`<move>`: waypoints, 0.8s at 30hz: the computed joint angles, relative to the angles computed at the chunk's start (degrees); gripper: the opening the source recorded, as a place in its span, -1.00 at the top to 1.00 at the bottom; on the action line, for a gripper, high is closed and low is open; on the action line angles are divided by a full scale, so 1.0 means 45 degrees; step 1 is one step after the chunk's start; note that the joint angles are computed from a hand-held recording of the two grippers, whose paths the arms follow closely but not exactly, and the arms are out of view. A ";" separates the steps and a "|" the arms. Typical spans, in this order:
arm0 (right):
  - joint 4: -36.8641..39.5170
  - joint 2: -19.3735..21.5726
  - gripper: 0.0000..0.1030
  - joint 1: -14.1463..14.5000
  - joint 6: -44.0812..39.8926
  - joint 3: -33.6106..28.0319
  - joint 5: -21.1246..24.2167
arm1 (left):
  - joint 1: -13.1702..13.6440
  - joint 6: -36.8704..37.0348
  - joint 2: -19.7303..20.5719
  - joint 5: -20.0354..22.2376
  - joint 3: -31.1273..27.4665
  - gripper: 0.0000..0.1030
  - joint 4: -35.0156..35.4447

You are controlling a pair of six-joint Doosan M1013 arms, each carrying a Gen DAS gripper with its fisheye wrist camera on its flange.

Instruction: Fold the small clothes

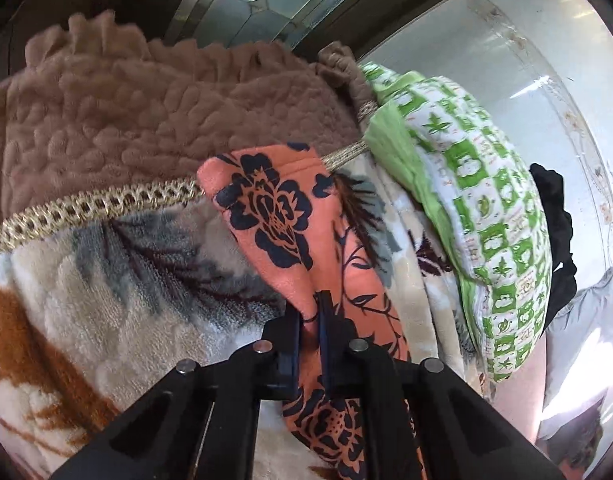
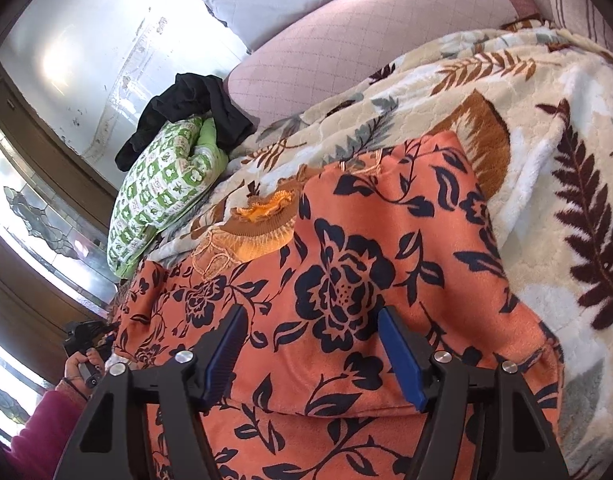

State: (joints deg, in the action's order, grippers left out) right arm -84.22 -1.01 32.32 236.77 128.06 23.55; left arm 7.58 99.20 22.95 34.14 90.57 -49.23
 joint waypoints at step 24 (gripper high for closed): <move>-0.1785 -0.2562 -0.29 -0.0625 0.4606 0.1740 0.1807 | -0.6624 0.6028 -0.4384 0.2870 0.1308 0.88 0.1711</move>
State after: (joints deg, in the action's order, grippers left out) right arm -92.25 -12.54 29.51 257.50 135.89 31.68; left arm -22.23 126.32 3.23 47.06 96.46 -41.53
